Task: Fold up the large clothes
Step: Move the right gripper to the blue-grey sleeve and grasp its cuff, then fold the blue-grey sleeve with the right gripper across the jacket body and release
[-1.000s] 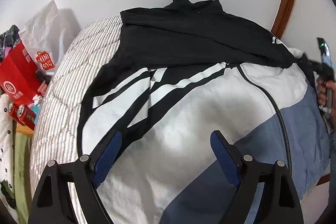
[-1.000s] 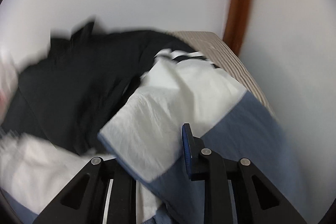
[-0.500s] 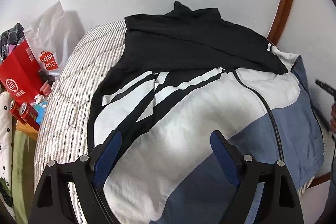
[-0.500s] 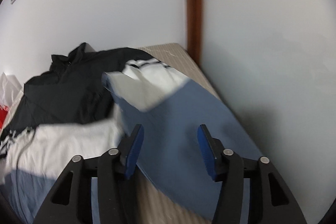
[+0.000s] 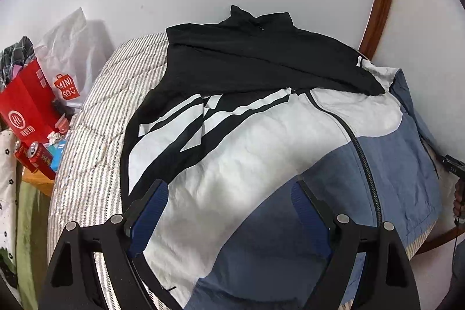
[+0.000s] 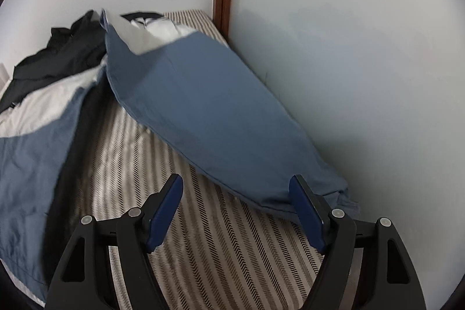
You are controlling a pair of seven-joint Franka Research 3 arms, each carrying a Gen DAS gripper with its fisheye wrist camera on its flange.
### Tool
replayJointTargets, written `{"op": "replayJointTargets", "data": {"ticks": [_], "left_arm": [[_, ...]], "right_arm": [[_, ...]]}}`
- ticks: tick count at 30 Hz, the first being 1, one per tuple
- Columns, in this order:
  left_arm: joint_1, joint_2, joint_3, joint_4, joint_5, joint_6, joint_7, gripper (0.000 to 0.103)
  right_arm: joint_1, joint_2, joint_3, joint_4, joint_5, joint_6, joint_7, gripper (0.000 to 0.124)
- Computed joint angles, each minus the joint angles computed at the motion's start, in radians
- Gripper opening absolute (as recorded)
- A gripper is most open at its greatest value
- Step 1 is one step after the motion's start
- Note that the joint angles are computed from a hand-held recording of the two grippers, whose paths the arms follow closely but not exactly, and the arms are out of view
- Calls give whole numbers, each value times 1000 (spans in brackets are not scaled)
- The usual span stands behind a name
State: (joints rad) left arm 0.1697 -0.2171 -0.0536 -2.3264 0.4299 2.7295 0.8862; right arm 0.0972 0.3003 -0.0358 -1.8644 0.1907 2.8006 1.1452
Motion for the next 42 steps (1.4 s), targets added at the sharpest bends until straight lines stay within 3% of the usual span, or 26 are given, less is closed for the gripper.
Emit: {"op": "replayJointTargets", "data": {"ticks": [3,6,10,15,18,25,33,38,42], "left_arm": [[21,-8,-16,-2,51,-19,-57,85],[36,-16,-13,-15,79,-20,-103,85],[64,-30,-11,-38,122,-41,-153,85],[95,-35,-11,-51,216,-84,-215,85],[98,-46,16,-78,203,-61,-205,85],[114,-80,54,-155,146,32,-142,85],[117,-90,81,-205,20,135,-30,85],[126,-98,82,-221,-33,150,29,85],[127,-101,85,-228,-68,156,67,85]], "right_arm": [[25,25,-28,19,-48,0,60,53],[27,42,-30,44,-51,-2,84,6],[59,9,-62,28,-119,50,155,5],[71,-79,-45,0,-135,156,194,4],[109,-95,-46,37,-192,184,233,4],[177,-57,52,185,-161,185,166,4],[285,42,193,319,-72,178,-30,4],[369,142,229,408,-45,165,-114,4],[471,247,166,535,-77,82,-68,4]]}}
